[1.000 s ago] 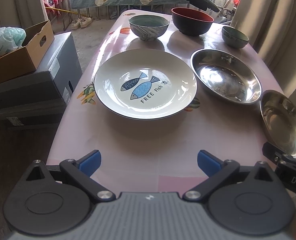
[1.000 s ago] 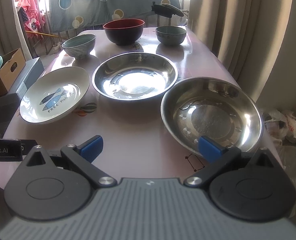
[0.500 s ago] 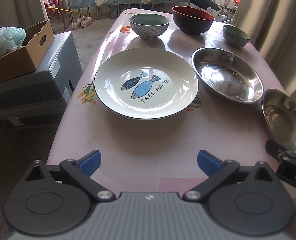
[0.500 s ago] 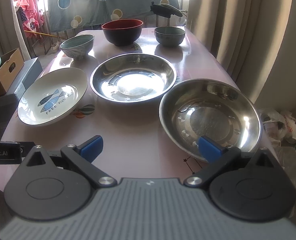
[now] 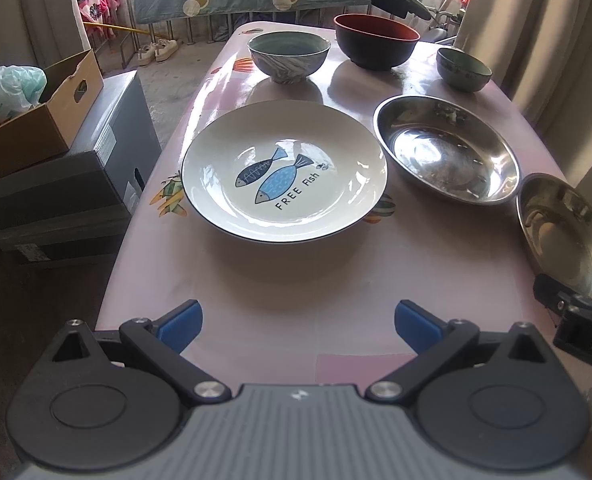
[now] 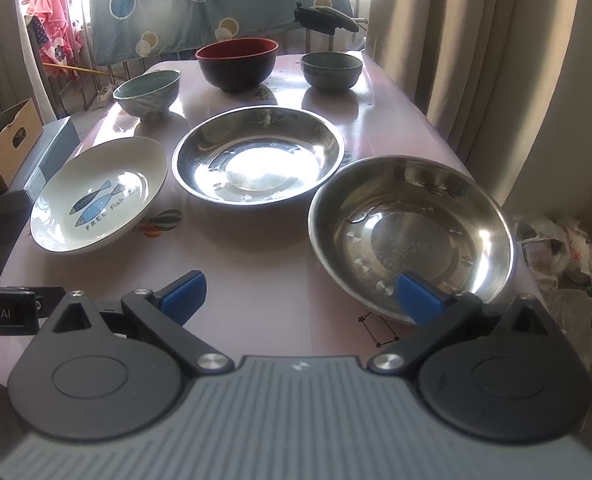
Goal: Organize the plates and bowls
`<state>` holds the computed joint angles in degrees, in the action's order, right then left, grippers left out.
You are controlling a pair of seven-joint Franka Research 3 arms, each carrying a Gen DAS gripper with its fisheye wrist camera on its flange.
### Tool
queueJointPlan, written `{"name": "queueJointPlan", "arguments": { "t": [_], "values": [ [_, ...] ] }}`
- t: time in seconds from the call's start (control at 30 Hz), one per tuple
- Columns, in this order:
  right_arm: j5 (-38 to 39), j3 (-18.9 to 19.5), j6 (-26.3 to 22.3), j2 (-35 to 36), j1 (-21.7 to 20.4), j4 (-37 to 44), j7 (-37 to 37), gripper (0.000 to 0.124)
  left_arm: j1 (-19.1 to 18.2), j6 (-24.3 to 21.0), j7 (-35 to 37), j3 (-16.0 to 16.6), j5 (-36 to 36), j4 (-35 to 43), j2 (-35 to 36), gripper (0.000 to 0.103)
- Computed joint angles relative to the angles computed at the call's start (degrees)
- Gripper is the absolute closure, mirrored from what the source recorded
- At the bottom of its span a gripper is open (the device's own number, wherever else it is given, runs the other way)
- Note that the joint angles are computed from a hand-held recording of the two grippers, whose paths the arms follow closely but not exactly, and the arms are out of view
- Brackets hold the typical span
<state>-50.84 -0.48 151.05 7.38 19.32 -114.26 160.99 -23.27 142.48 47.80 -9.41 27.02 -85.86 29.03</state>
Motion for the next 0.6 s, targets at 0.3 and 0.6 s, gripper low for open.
{"name": "queueJointPlan", "arguments": {
  "t": [0.3, 0.6],
  "values": [
    [-1.49, 0.38, -2.15, -1.58, -0.37, -0.71, 1.85, 0.022, -0.09, 0.40, 5.39, -1.62, -2.25, 2.49, 1.59, 0.000],
    [-1.57, 1.31, -4.69, -2.76, -1.45, -0.31, 1.11, 0.022, -1.22, -2.24, 7.54, -1.18, -4.01, 7.69, 3.70, 0.000]
  ]
}}
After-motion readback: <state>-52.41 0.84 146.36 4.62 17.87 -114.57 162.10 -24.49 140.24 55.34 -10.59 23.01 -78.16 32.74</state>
